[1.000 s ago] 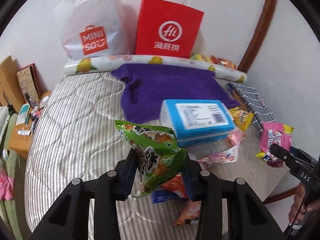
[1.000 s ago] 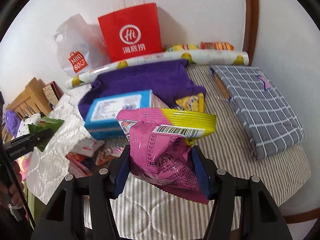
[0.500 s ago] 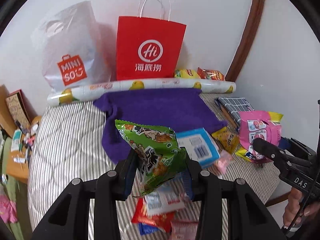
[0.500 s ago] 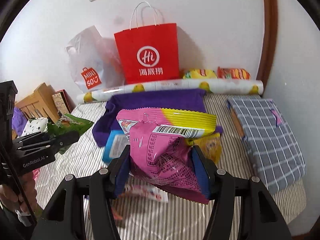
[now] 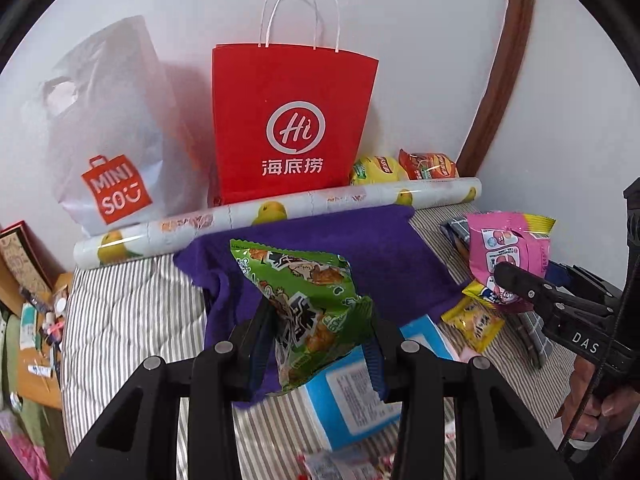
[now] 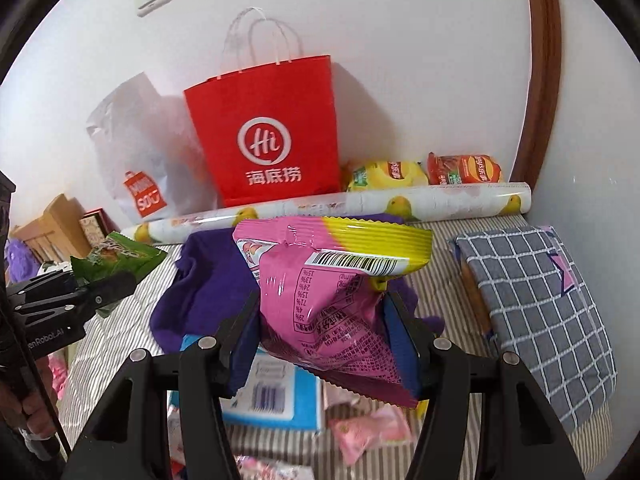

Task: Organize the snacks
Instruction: 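Carry both bags onto the purple towel and open both grippers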

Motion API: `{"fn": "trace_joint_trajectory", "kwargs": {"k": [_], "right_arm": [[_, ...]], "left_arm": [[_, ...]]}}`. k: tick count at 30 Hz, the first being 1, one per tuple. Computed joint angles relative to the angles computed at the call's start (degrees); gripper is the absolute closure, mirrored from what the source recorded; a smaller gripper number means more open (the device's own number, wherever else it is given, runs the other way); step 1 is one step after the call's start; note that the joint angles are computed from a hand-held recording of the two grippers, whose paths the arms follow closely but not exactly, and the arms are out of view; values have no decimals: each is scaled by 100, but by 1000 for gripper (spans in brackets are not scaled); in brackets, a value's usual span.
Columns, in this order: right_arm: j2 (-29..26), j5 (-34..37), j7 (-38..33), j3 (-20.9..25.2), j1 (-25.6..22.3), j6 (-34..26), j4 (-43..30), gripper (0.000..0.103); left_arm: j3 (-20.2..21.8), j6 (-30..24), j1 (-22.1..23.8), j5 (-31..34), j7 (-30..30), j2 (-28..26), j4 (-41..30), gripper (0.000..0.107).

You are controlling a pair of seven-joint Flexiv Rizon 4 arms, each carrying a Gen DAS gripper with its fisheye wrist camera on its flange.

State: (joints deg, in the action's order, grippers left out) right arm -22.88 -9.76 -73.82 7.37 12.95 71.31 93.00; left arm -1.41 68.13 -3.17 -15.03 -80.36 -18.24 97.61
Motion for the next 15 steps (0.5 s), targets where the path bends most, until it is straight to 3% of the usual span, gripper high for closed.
{"fn": "trace_joint_trajectory", "kwargs": {"k": [15], "right_arm": [[-1179, 223, -406, 61, -103, -638, -1419, 45]], "left_arm": [[105, -417, 127, 151, -248, -896, -1012, 68]]}}
